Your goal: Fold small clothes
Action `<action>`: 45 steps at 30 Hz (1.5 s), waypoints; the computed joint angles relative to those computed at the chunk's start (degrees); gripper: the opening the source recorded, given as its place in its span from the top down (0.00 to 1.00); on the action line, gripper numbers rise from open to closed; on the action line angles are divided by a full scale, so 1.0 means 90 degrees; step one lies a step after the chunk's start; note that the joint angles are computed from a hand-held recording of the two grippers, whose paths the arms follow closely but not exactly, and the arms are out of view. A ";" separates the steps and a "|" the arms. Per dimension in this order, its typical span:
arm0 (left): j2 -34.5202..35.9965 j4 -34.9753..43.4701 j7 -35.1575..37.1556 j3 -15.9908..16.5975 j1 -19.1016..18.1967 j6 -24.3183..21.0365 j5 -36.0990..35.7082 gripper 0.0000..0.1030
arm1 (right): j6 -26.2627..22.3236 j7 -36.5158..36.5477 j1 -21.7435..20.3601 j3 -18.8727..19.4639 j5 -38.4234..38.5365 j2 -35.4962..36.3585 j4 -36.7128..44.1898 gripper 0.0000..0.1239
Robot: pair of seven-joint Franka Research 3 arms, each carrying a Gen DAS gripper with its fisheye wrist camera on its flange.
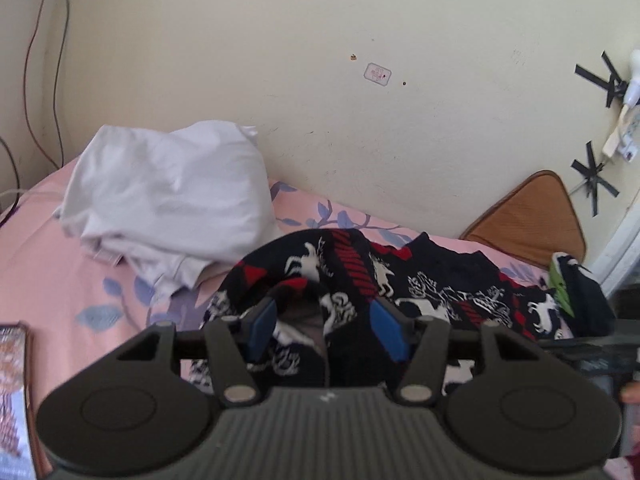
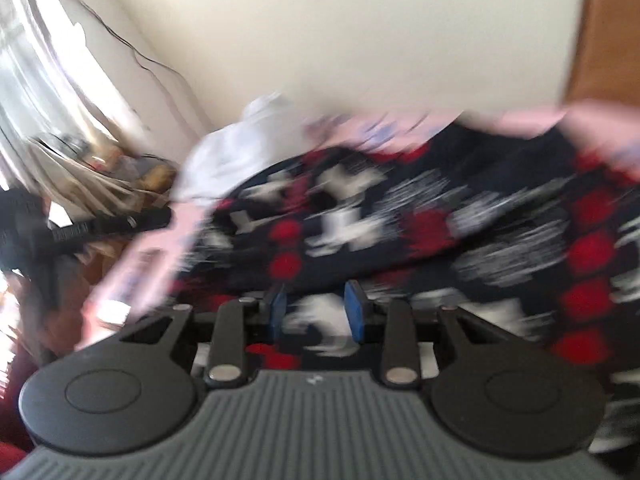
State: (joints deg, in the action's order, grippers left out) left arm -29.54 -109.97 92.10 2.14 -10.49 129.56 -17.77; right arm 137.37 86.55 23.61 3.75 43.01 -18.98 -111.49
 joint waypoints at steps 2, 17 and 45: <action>-0.0114 -0.0072 0.0059 0.0066 -0.0012 -0.0051 -0.0044 0.48 | -0.0046 0.0575 0.0062 0.0051 0.0335 0.0386 0.0238 0.68; 0.0147 0.0077 0.0597 -0.0084 -0.0139 0.0191 -0.0122 0.47 | 0.1014 0.2276 -0.0211 0.0311 -0.1628 0.2188 0.2551 0.87; 0.2266 0.2298 0.0887 -0.0426 0.0403 -0.1820 -0.1175 0.94 | 0.1754 0.0859 -0.0305 0.0319 -0.2167 0.1459 0.1277 0.74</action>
